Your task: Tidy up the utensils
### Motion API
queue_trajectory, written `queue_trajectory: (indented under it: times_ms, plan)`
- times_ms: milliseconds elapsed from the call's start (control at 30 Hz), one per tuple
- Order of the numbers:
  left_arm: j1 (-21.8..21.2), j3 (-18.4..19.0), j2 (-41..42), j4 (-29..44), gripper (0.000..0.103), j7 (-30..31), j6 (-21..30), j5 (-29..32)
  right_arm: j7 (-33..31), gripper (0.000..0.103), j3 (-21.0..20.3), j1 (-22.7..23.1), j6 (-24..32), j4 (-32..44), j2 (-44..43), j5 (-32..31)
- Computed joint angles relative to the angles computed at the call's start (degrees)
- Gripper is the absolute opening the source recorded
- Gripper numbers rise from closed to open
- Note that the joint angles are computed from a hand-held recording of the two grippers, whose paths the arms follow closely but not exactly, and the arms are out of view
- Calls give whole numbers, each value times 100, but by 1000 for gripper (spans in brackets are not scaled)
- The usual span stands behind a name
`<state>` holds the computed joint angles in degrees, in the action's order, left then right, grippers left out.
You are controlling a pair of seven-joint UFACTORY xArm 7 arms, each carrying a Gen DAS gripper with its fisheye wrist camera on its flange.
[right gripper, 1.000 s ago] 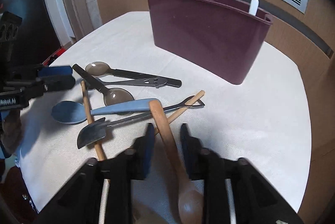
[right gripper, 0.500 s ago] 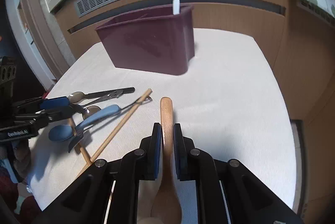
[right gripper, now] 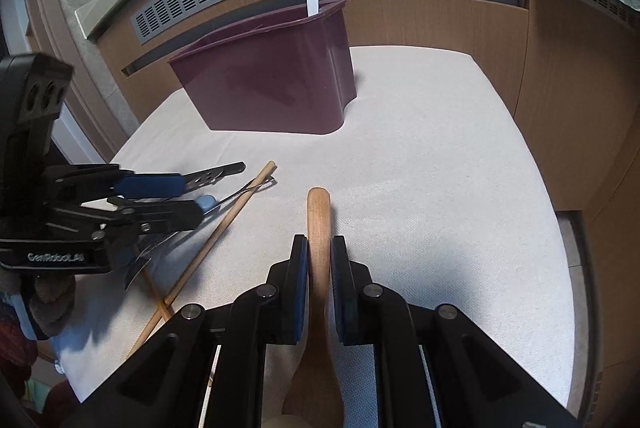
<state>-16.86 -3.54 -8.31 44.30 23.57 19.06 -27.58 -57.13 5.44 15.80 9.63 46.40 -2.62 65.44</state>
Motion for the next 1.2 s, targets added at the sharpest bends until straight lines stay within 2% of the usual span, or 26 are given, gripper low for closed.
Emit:
queue_trajectory:
  times_ms: [67,200,300,400,433,467,567,633,733,900,967,1033,1067,1100,1200]
  plan:
    - [46,-11,-177,-152,36,-125,-90,102,-137,11,-6,13,-18,-16,-22,173]
    - [-192,318,-863,-781,36,289,-227,-327,-642,11,-53,22,69,-14,-80,778]
    - [-328,462,-969,-930,36,357,-245,-369,-525,11,-43,-24,176,23,-37,673]
    - [-352,417,-686,-681,33,299,-237,-270,-337,11,7,-33,124,16,-11,455]
    - [-292,333,-522,-529,24,167,-213,-142,-363,11,20,-20,70,2,-26,482]
    - [-227,258,-351,-373,22,43,-163,-4,-412,11,22,-8,32,-8,-37,545]
    - [-42,34,96,105,21,-259,109,493,-421,11,7,-5,19,-6,-33,603]
    - [157,-181,332,352,21,-824,198,1306,-416,11,8,-6,26,1,-25,604]
    - [260,-261,638,770,21,-1151,616,1852,-443,11,9,-8,51,10,-23,604]
    - [420,-253,1207,1764,21,-780,2065,1260,-659,11,-8,-12,107,-3,-67,831]
    - [442,-269,1353,1970,21,-892,2260,1392,-764,11,-12,-9,121,-3,-85,940]
    - [404,-297,1361,1956,20,-991,2157,1708,-868,11,-21,-13,133,-1,-100,1035]
    - [392,-306,1319,1900,16,-1064,2078,1794,-950,11,-23,-10,134,-1,-114,1124]
    - [397,-319,1236,1794,12,-1067,1927,1745,-1032,11,-29,-12,138,-1,-124,1208]
    - [438,-342,926,1450,8,-806,1410,1151,-1344,11,-39,-15,163,-1,-172,1548]
